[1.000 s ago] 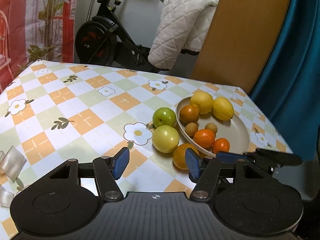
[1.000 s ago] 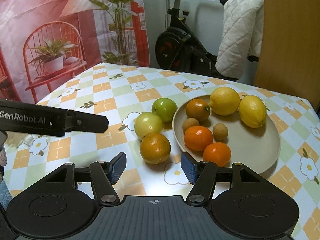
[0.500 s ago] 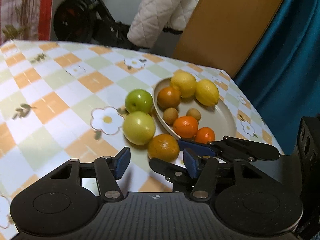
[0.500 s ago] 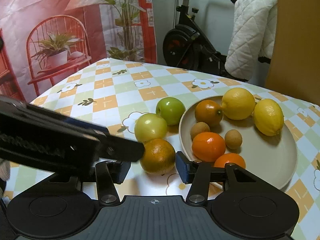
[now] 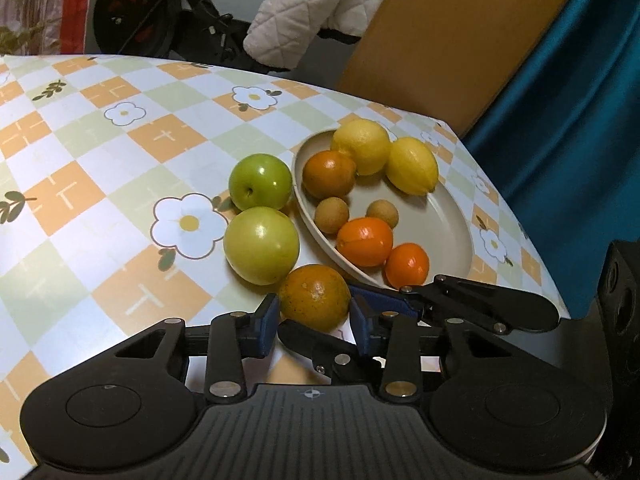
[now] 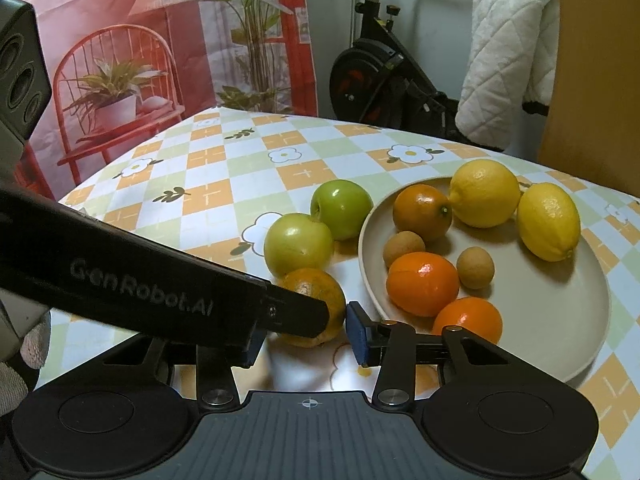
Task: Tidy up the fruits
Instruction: 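Close the left gripper on the orange tangerine and lift it, then carry the tangerine onto the plate and lower it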
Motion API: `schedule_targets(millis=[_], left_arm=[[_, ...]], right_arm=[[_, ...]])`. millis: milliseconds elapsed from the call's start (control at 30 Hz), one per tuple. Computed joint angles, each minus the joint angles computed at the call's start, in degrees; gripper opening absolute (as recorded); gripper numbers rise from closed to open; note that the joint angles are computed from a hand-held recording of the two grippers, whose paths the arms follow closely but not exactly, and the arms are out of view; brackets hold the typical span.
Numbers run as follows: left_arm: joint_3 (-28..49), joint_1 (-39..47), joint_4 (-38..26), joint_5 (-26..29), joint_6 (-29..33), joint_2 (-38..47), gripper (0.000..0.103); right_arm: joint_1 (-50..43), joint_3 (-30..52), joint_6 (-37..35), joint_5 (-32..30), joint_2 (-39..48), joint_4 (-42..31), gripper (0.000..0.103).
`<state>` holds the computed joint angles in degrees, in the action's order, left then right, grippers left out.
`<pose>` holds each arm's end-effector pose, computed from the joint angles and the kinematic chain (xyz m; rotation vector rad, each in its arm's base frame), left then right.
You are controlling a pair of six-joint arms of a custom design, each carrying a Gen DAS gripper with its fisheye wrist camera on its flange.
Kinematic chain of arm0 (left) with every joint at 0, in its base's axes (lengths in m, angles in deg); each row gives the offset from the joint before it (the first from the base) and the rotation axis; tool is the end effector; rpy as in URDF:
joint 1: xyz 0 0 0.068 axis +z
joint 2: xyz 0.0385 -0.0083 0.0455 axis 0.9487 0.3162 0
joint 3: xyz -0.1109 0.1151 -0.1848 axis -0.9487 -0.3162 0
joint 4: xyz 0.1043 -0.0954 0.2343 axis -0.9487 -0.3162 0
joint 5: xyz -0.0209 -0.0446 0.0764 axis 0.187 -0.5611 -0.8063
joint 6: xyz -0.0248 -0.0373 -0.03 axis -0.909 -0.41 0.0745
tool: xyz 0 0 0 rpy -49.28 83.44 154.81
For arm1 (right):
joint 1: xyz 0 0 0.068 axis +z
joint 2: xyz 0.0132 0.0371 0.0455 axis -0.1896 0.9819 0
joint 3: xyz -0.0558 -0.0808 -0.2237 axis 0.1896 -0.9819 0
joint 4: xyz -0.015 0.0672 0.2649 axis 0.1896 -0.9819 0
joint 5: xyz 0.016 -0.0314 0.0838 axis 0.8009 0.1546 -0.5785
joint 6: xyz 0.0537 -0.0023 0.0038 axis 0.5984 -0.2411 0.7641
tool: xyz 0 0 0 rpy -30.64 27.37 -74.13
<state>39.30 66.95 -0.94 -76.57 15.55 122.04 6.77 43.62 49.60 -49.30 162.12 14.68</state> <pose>0.2608 -0.0250 0.1604 -0.3887 2.3942 -0.3721 0.3002 0.1140 0.1437 -0.9979 2.1472 0.5779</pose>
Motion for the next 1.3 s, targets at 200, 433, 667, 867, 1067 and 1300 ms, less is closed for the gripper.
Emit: schedule_targets(millis=[200,433,667,867,1067,1300], left_arm=[[0.90,-1.66,-1.57,-1.01,0.50,-1.23,0.040],[4.02,-5.53,-4.31,-4.92,1.15,-1.95,0.040],[9.22,-8.47,-6.24,-7.88,2.14,0.19,0.040],[15.74,-9.93,-6.02,-8.77,3.32,6.13,0.040],[22.11,-9.99,-5.45,-8.36,5.22,13.60,0.040],[27.11,-8.17,-4.69,-7.14,6.89,21.20,0.040]], right_arm=[[-1.38,-1.32,0.76,-1.15,-2.59,-0.65,0.039],[-3.95,-2.32,1.47,-3.39,-5.85,-0.79,0.039],[-7.59,-1.41,1.71,-6.41,-7.26,-0.85,0.039],[-10.90,3.09,1.04,-8.35,-4.07,-0.80,0.039],[-13.00,9.00,1.48,-8.46,2.33,0.14,0.039],[-12.49,16.37,2.09,-6.96,11.74,1.21,0.039]])
